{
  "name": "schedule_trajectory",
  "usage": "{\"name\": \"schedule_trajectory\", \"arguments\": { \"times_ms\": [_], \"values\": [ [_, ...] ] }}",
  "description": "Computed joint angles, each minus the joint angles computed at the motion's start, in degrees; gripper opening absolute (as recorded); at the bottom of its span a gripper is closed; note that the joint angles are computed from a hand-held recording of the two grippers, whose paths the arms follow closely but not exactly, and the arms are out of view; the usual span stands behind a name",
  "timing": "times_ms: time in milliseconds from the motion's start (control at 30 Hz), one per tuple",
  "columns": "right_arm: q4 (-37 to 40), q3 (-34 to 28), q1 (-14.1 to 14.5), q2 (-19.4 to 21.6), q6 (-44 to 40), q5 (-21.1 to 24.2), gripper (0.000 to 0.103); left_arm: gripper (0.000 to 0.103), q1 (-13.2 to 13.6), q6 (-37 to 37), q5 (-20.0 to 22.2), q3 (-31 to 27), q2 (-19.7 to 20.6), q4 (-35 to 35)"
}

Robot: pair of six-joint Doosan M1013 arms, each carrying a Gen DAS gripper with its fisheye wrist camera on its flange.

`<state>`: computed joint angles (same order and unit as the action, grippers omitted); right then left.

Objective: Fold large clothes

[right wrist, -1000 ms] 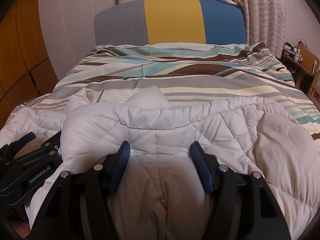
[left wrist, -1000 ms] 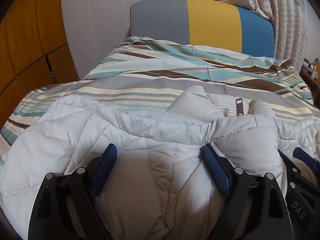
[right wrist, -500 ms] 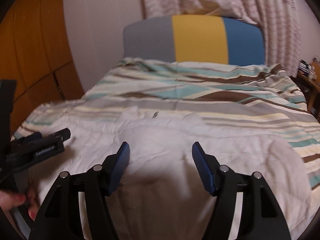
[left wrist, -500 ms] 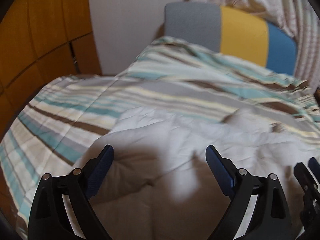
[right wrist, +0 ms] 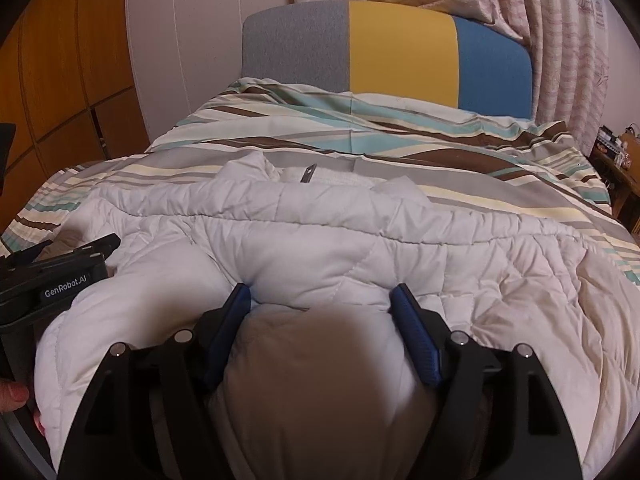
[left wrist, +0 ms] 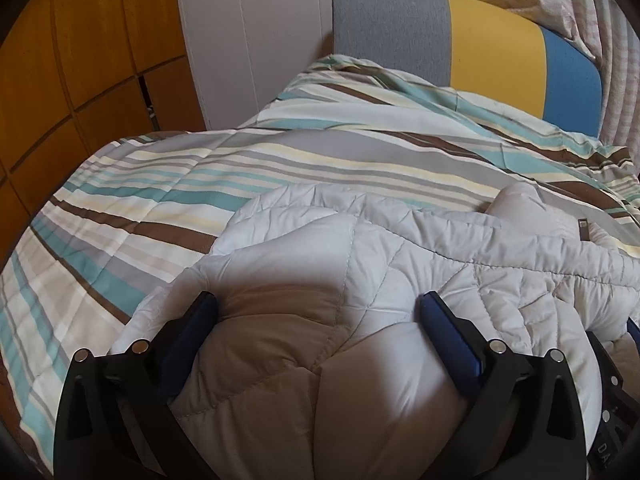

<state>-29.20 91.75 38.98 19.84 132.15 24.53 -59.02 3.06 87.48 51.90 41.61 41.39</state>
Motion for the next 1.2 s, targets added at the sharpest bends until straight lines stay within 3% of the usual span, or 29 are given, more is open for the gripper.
{"name": "schedule_trajectory", "arguments": {
  "times_ms": [100,200,400,700,800,867,967,1067,1200],
  "values": [
    [9.1,0.3,-0.9,-1.3,-7.6,-0.1,0.08,0.1,-0.4,-0.4,-3.2,2.3,-2.5,-1.5],
    [6.2,2.3,-0.5,-3.9,-3.6,-0.8,0.089,0.1,-2.4,-6.1,-3.5,5.5,-5.3,1.6],
    [3.4,7.9,0.9,-9.4,0.0,-2.4,0.089,0.1,-6.2,-16.7,0.6,11.3,-9.2,5.2],
    [-0.3,13.6,3.7,-13.8,4.4,-3.8,0.088,0.1,-10.9,-34.0,-0.1,21.1,-14.5,3.8],
    [1.9,14.7,4.4,-14.5,2.8,-4.3,0.067,0.1,-12.0,-37.0,-2.4,23.0,-15.4,4.3],
    [5.3,15.0,4.5,-14.6,0.0,-4.7,0.044,0.1,-13.0,-39.3,-4.7,24.2,-15.9,5.8],
    [12.6,15.8,4.1,-14.9,-6.9,-6.4,0.021,0.093,-13.8,-41.5,-7.6,25.1,-16.1,7.7],
    [16.4,16.1,4.2,-14.9,-10.9,-7.1,0.015,0.084,-13.9,-42.4,-9.9,25.5,-16.1,8.3],
    [15.2,16.0,4.4,-14.2,-10.2,-6.5,0.014,0.076,-13.3,-43.4,-15.3,26.6,-16.3,7.9]
  ]
}}
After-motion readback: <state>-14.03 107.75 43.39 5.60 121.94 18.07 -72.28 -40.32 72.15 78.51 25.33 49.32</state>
